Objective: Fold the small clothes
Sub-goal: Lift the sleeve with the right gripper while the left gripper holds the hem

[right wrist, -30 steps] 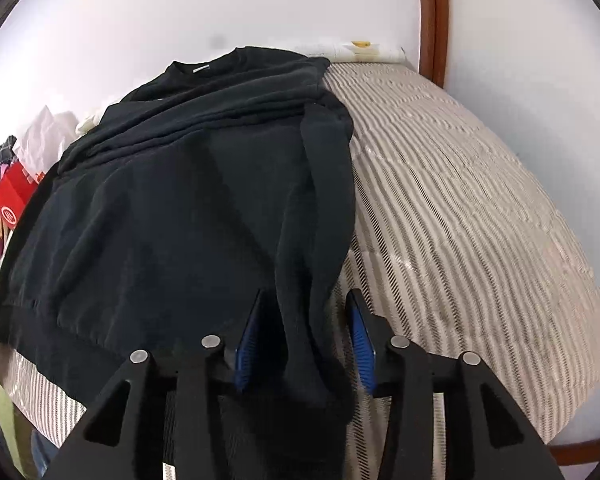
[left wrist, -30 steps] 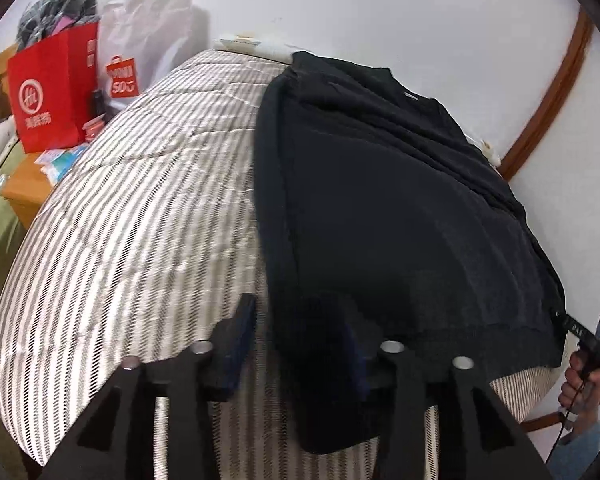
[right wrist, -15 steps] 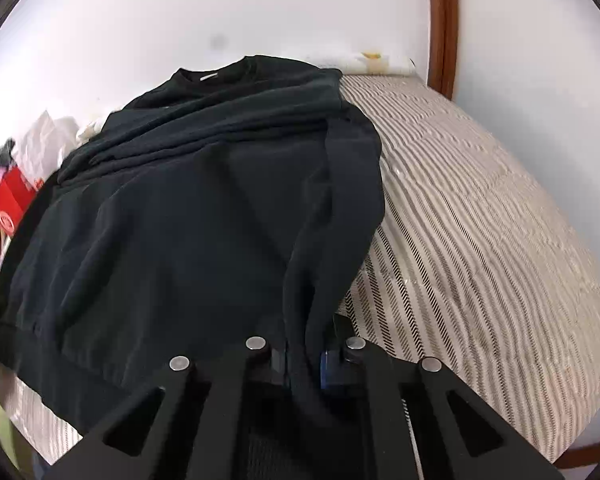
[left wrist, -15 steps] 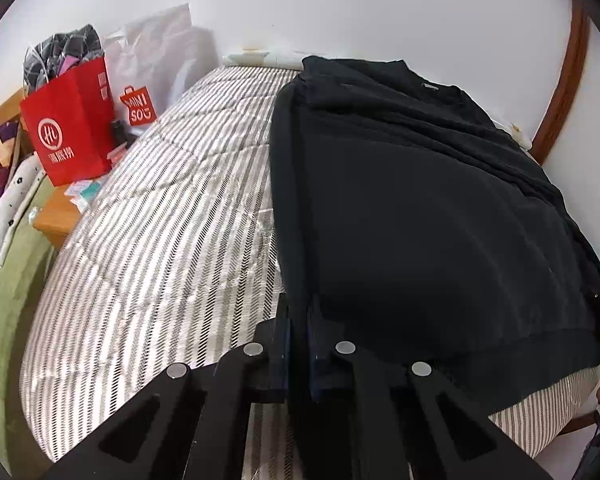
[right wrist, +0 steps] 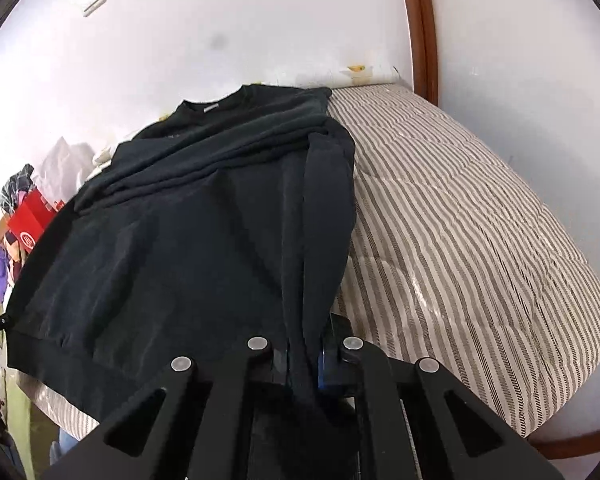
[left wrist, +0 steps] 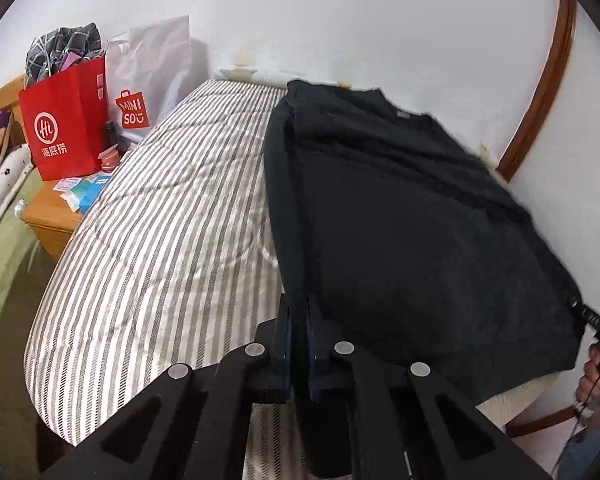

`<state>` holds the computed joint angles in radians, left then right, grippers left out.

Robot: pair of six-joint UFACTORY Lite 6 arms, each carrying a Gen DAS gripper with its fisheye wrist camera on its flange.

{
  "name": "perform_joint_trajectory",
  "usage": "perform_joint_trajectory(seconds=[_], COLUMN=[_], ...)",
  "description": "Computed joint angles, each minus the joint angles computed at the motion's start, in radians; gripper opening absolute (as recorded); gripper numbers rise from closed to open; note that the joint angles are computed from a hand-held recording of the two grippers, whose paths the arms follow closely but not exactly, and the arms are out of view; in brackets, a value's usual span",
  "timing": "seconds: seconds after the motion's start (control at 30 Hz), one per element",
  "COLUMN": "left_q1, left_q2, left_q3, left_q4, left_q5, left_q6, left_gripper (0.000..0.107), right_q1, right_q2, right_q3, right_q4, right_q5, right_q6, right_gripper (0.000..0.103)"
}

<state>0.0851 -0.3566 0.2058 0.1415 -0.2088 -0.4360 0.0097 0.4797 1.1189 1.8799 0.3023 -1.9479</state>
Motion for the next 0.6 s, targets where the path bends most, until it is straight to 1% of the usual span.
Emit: perform_joint_trajectory(seconds=[0.07, 0.1, 0.13, 0.23, 0.27, 0.3, 0.37, 0.5, 0.57, 0.6], left_q1=[0.017, 0.016, 0.011, -0.006, -0.007, -0.001, 0.016, 0.059, 0.093, 0.104], left_q2=[-0.021, -0.031, -0.043, -0.057, -0.060, -0.059, -0.056, 0.017, 0.068, 0.095], left_q3=[0.022, 0.030, 0.039, 0.084, 0.103, 0.119, 0.147, 0.249, 0.309, 0.337], left_q4=[0.174, 0.222, 0.229, 0.137, 0.138, 0.173, 0.267, 0.388, 0.527, 0.572], left_q5=[0.015, 0.021, 0.032, 0.059, 0.066, 0.067, 0.061, 0.046, 0.024, 0.017], left_q6=[-0.173, -0.226, -0.237, -0.150, -0.151, -0.185, -0.276, -0.385, -0.513, -0.555], left_gripper=[0.006, 0.006, 0.006, 0.006, 0.006, 0.006, 0.006, 0.006, 0.006, 0.006], right_q1=[0.003, 0.005, 0.004, 0.012, 0.011, 0.010, 0.000, -0.010, -0.009, -0.008], right_q2=[-0.007, -0.013, -0.020, -0.018, -0.014, -0.015, 0.006, 0.061, 0.103, 0.124], right_q3=[0.017, 0.026, 0.042, 0.100, 0.123, 0.132, 0.191, 0.317, 0.400, 0.439], right_q4=[-0.010, -0.021, -0.047, -0.111, -0.133, -0.144, -0.221, -0.352, -0.421, -0.461], right_q5=[0.009, 0.015, 0.023, 0.023, 0.024, 0.026, 0.042, 0.060, 0.073, 0.077], right_q6=[0.024, 0.042, 0.075, 0.163, 0.190, 0.205, 0.295, 0.456, 0.548, 0.597], right_gripper=[0.007, 0.007, 0.007, 0.007, 0.007, 0.007, 0.007, 0.007, 0.007, 0.007])
